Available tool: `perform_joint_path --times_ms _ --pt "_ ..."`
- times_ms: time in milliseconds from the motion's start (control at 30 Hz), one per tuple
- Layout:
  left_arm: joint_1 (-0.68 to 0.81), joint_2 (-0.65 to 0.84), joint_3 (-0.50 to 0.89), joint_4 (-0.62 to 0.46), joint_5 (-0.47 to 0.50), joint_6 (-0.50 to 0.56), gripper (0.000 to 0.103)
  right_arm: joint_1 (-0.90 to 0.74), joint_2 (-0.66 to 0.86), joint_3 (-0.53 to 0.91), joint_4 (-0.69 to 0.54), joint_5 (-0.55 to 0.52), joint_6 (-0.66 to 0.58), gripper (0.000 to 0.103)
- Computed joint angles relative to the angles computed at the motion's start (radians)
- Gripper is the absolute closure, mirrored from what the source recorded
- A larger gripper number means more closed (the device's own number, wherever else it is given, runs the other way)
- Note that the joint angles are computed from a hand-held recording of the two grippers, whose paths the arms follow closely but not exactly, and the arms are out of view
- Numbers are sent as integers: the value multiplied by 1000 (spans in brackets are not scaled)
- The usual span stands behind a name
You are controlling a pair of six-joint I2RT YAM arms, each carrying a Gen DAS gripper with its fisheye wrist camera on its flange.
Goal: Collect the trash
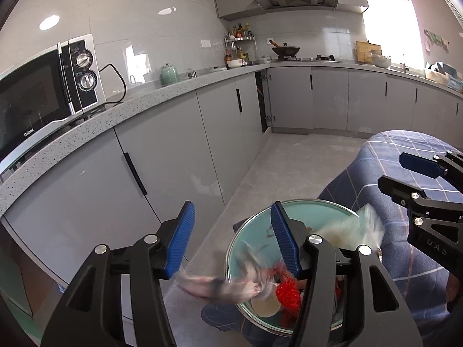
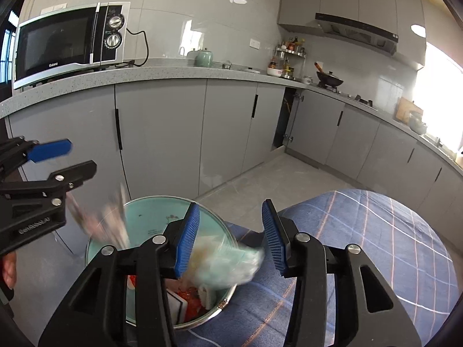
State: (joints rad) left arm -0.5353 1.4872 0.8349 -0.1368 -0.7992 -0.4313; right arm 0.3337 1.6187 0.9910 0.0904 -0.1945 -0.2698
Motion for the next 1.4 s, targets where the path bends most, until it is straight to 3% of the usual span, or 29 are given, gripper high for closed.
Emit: perform_joint_path --times_ms 67,167,433,500,800,1400 --pt "-3 -1 1 -4 -5 1 46 -10 -9 -11 5 -7 9 49" --pt "-24 -17 -11 -6 -36 -16 28 -30 -44 -41 12 -14 18 46" --pt "-116 -119 -60 -54 -105 -47 21 -114 -200 -149 -9 -55 33 41" --pt "-158 -152 -78 -73 -141 -72 13 -145 -254 -185 -17 -72 44 39" --pt "-241 -244 -92 -146 -212 -123 7 -252 -429 -308 -24 -141 65 35" --pt "-251 -249 -92 -162 -231 -140 6 -274 -453 -321 -21 -162 76 33"
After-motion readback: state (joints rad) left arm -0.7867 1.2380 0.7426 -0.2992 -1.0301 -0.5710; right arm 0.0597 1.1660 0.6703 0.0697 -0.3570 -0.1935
